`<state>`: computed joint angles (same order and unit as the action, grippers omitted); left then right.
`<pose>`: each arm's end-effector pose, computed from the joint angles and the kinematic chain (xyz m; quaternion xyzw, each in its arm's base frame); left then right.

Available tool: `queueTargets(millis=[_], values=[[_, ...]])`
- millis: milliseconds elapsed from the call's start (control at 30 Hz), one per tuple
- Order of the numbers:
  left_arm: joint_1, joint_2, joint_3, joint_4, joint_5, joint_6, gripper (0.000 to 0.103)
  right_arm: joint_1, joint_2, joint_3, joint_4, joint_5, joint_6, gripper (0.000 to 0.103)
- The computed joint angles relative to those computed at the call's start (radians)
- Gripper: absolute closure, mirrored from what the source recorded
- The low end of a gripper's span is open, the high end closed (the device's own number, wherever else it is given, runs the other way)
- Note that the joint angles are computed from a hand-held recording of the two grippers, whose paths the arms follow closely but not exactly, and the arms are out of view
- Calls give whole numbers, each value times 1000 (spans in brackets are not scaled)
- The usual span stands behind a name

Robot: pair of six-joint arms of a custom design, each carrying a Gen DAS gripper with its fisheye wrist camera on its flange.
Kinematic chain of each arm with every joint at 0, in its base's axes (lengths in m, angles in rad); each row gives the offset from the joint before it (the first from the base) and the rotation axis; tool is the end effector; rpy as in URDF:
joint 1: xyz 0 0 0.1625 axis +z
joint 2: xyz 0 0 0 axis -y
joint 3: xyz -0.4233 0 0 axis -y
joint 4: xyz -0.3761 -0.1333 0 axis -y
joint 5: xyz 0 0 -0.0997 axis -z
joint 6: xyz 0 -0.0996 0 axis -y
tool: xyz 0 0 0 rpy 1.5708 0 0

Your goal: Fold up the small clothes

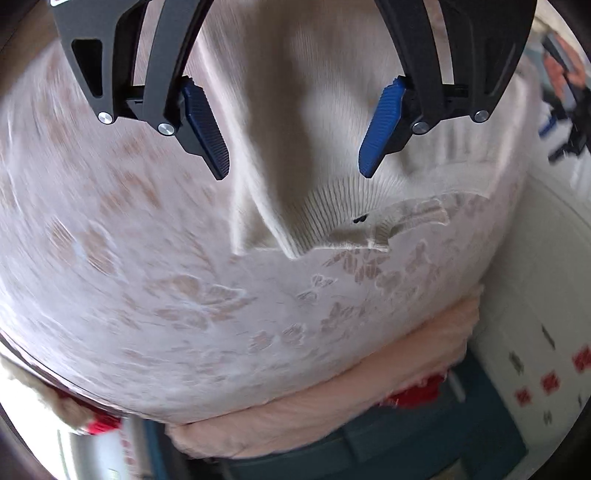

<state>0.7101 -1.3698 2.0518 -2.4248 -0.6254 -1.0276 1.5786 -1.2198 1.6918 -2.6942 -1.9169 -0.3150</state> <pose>-0.2280 -0.4783 0.2998 -0.1129 0.8807 -0.4123 0.2041 0.1043 -0.6158 0.3749 0.0956 -0.9300 0.2865 0.2094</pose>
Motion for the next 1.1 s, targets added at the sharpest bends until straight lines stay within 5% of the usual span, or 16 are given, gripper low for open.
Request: queueTargets(millis=[67, 133, 200, 233, 333, 433, 500, 633, 800, 900, 1000, 1100], values=[[84, 88, -85, -6, -63, 56, 17, 8, 71, -66, 34, -30, 14, 32], [135, 133, -121, -7, -116, 87, 33, 11, 140, -123, 53, -78, 29, 34], [181, 176, -164, -2, -201, 149, 80, 6, 177, -161, 109, -97, 52, 85], [193, 181, -172, 19, -228, 156, 95, 4, 178, -170, 124, -73, 70, 94], [147, 163, -142, -84, -153, 237, 96, 12, 124, -141, 25, 61, 50, 96], [139, 156, -173, -100, -109, 263, 96, 29, 114, -170, -30, 98, 29, 96], [161, 185, -216, -38, -94, 240, 95, 16, 155, -213, -25, 55, 37, 94], [230, 252, -262, 111, -115, 149, 91, -44, 252, -305, 165, -28, 147, 89], [141, 175, -139, 11, -30, 103, 83, -5, 116, -111, -108, 28, 99, 73], [57, 109, -66, 15, 11, 47, 56, 38, 16, 16, -156, 68, 25, 72], [-10, 69, 15, -51, -31, 43, 55, 54, -57, 140, -166, 101, -11, 72], [-63, 50, 76, 22, -49, -34, 55, 48, -97, 238, -167, 36, -48, 74]])
